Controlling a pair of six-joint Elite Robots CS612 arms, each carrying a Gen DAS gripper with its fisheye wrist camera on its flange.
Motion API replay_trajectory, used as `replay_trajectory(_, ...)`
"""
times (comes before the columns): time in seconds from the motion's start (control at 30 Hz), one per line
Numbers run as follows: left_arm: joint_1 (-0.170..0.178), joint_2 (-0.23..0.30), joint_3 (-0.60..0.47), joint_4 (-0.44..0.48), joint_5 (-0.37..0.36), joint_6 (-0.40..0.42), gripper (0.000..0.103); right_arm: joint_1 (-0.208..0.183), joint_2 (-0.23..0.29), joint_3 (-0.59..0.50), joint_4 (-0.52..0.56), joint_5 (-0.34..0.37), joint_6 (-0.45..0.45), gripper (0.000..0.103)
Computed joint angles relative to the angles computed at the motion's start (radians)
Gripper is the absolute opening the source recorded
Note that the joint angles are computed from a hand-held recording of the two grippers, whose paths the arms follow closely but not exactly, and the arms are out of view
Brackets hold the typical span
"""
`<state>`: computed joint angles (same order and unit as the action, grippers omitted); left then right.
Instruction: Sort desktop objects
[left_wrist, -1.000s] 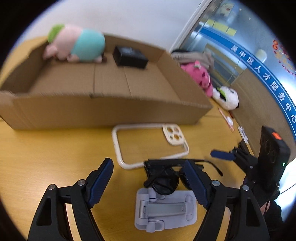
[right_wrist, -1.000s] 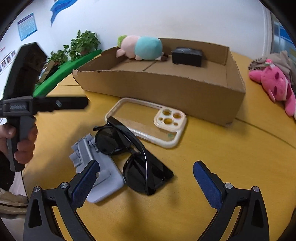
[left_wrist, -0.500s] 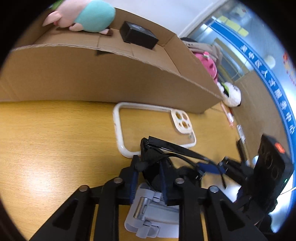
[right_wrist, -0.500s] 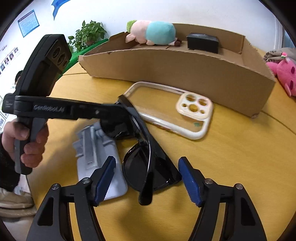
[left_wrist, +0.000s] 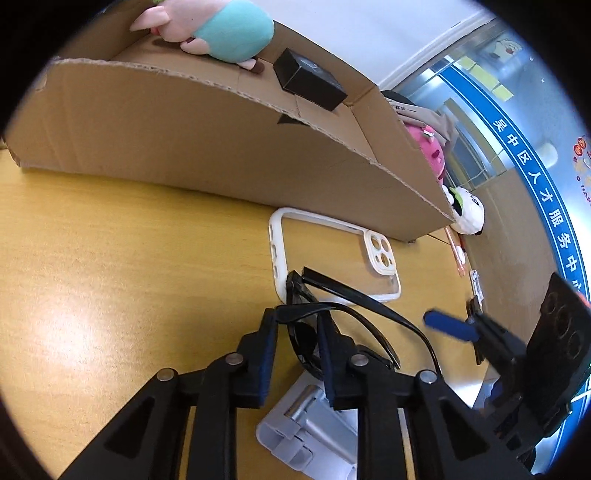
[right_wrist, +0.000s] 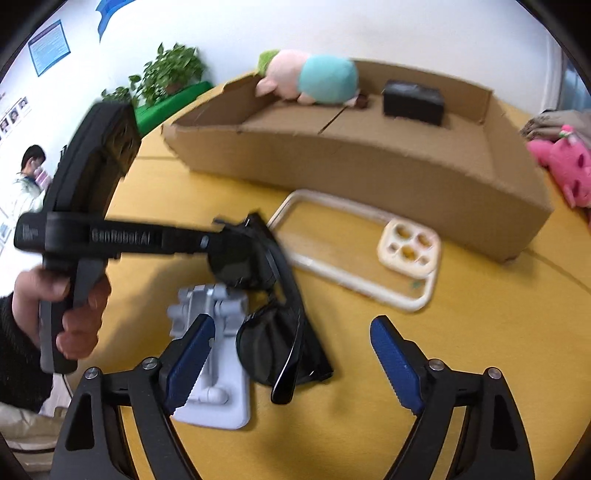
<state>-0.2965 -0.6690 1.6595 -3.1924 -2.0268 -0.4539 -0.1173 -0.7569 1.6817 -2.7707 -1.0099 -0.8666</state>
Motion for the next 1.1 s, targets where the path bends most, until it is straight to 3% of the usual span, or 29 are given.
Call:
replay_trajectory(0.17,-0.003,0.0,0.005,-0.013,-0.017,-0.016,0.014,0.027,-0.002,0.014,-0.051,-0.048,-0.045,0.089)
replay_trajectory(0.23,-0.001,0.0,0.007,-0.031,-0.019,-0.03,0.011,0.043,0.009,0.006,-0.06,-0.086,-0.059,0.083)
replay_trajectory(0.3,0.001,-0.001,0.008,-0.039,-0.028,-0.042,0.011,0.054,0.022,-0.011,-0.042,-0.118,-0.066,0.053)
replay_trajectory(0.33,0.003,-0.002,0.009,-0.045,-0.037,-0.046,0.011,0.054,0.026,-0.017,-0.026,-0.116,-0.067,0.048)
replay_trajectory(0.5,-0.002,-0.021,0.022,-0.05,-0.011,-0.046,0.01,0.059,0.029,-0.015,-0.068,-0.118,-0.061,0.045)
replay_trajectory(0.63,-0.004,-0.021,0.012,-0.033,-0.016,-0.063,0.01,0.061,0.031,-0.03,-0.018,-0.119,-0.054,0.044)
replay_trajectory(0.77,-0.007,-0.019,0.001,0.008,-0.019,-0.064,0.01,0.048,0.046,-0.078,0.131,-0.064,-0.004,0.042)
replay_trajectory(0.9,0.0,-0.005,-0.004,-0.043,-0.069,-0.085,0.012,0.025,0.059,-0.115,0.243,0.021,0.043,0.037)
replay_trajectory(1.0,0.0,-0.008,0.002,-0.066,-0.071,-0.074,0.02,0.01,0.071,-0.144,0.333,0.081,0.082,0.028)
replay_trajectory(1.1,0.003,-0.008,0.006,-0.082,-0.085,-0.07,0.034,-0.002,0.08,-0.155,0.371,0.131,0.112,0.026)
